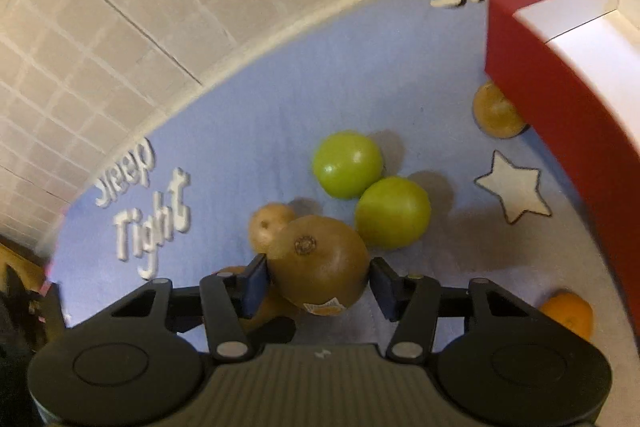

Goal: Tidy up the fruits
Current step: 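Carry both kiwis into the red box and open both tools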

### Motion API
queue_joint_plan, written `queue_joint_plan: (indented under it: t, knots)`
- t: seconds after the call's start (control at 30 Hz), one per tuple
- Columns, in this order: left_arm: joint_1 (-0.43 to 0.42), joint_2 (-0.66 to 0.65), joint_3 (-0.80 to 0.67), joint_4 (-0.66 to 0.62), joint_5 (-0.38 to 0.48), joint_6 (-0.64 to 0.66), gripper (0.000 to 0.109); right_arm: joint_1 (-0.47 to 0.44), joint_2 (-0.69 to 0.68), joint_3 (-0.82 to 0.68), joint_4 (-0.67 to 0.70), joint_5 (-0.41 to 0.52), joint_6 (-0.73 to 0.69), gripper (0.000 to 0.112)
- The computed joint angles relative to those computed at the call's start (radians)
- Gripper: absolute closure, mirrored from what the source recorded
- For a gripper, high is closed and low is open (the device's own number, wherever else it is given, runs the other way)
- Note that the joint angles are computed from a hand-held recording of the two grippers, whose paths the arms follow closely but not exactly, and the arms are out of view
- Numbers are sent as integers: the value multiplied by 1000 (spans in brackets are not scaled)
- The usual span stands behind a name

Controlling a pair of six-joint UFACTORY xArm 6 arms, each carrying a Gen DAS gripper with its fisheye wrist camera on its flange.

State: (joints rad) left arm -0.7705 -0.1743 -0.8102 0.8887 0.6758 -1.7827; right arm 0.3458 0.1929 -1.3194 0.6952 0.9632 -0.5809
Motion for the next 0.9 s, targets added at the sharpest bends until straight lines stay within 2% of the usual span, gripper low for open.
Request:
queue_joint_plan:
  t: [0.2,0.33,0.4,0.53,0.63,0.7,0.9]
  knots:
    - [-19,-11,-69,68,39,25,47,-97,-69,-5,102,14,-48,56]
    - [2,58,-193,116,21,130,47,-177,-92,-23,158,-15,-37,56]
    - [26,113,-271,142,-19,177,47,-216,-99,-33,173,-60,-20,56]
    - [95,275,-463,138,-165,275,47,-271,-86,-51,128,-194,40,56]
    - [122,440,-645,1,-207,444,47,-297,-49,-68,41,-277,126,56]
    - [132,533,-738,-88,-227,554,47,-317,4,-101,-13,-294,189,56]
    - [128,798,-1039,-444,-148,958,47,-341,123,-166,-117,-265,312,56]
